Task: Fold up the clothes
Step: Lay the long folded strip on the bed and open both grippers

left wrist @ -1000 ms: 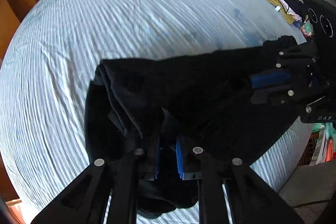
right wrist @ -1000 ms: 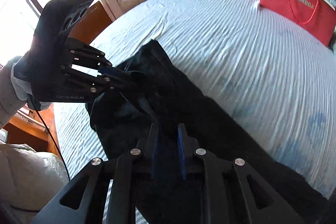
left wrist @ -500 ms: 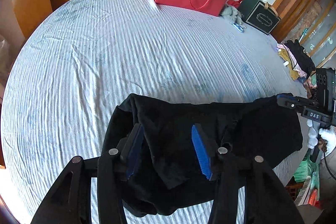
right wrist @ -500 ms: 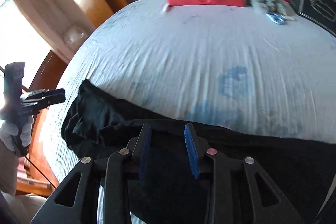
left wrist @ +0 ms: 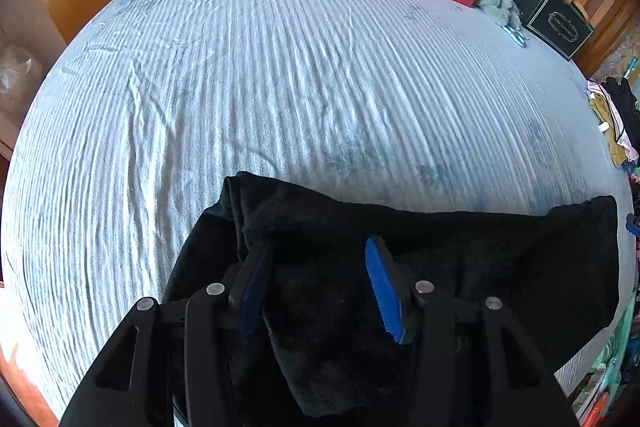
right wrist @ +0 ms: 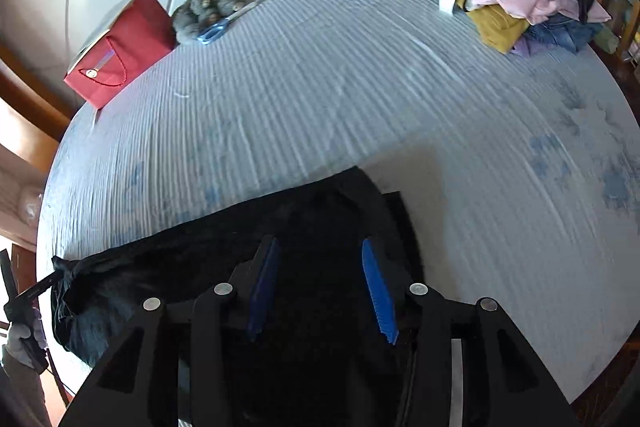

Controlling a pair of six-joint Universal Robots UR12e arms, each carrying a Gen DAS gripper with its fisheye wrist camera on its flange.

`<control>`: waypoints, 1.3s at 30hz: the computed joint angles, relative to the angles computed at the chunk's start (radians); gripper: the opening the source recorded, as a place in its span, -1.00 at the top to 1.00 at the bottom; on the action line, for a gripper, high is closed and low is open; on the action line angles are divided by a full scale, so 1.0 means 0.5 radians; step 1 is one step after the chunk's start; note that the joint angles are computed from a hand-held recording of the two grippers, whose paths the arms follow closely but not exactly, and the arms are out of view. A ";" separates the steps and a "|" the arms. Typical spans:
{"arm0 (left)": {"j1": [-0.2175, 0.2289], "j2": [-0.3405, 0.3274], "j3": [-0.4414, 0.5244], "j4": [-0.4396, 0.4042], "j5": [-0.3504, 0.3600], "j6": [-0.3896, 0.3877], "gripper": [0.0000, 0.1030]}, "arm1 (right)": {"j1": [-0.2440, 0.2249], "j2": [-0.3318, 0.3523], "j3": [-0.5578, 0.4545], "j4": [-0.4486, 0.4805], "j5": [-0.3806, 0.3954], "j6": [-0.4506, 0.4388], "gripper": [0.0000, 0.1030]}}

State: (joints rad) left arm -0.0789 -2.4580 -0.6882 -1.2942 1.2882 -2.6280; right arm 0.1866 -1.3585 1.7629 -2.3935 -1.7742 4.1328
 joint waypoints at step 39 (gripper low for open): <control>-0.544 0.912 -1.604 1.082 0.519 -1.331 -0.52 | -0.376 0.017 0.087 -0.140 1.117 -2.480 -0.35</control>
State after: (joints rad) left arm -0.3507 -2.0021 -1.4902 -0.7533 1.5475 -3.2933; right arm -0.0012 -1.3501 1.8063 -2.4636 -1.2158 2.8931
